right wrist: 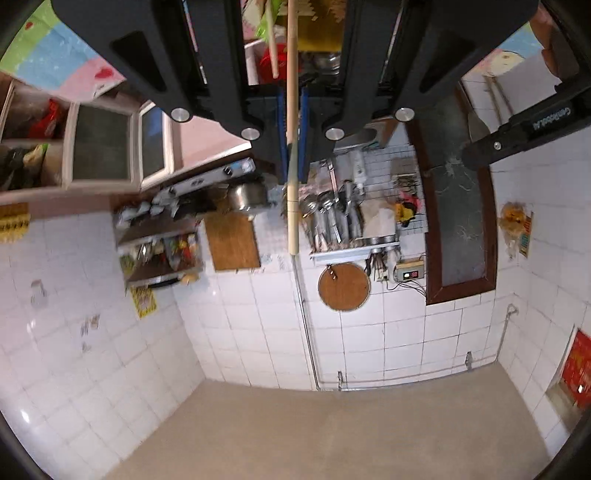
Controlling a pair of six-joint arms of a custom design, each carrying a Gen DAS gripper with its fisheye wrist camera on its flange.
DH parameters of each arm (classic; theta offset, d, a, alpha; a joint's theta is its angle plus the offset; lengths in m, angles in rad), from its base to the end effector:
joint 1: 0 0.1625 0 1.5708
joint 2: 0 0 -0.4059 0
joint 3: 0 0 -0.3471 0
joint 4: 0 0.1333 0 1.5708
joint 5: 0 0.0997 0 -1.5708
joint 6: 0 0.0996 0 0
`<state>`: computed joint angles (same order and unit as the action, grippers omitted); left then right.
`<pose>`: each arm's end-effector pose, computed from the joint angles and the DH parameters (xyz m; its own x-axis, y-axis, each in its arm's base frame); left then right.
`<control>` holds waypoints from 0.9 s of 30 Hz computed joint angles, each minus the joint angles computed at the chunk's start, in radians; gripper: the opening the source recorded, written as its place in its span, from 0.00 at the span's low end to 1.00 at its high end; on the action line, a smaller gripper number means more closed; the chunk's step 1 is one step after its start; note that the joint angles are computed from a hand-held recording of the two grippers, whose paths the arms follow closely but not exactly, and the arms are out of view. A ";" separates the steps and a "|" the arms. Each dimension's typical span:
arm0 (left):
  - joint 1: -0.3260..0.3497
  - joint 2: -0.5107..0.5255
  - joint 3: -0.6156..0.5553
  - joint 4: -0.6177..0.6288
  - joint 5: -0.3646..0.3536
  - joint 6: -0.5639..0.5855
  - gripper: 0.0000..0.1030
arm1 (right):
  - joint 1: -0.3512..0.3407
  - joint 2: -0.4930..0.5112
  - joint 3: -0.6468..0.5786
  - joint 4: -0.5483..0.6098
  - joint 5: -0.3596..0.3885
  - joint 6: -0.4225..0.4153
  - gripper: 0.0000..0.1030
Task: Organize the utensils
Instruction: 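Lower the spoon and chopstick into the holder and open both tools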
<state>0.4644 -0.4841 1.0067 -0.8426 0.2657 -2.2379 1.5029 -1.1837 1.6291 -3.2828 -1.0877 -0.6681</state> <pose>-0.5376 -0.5259 0.0917 -0.8004 -0.2192 -0.5579 0.5617 0.0507 -0.8258 0.1398 -0.5913 0.4575 -0.7298 -0.4851 0.4818 -0.5500 -0.0021 -0.8352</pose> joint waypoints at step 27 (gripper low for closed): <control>-0.004 0.024 0.000 0.418 -0.142 -0.372 0.69 | -0.020 -0.071 0.099 0.112 -0.160 -0.185 0.56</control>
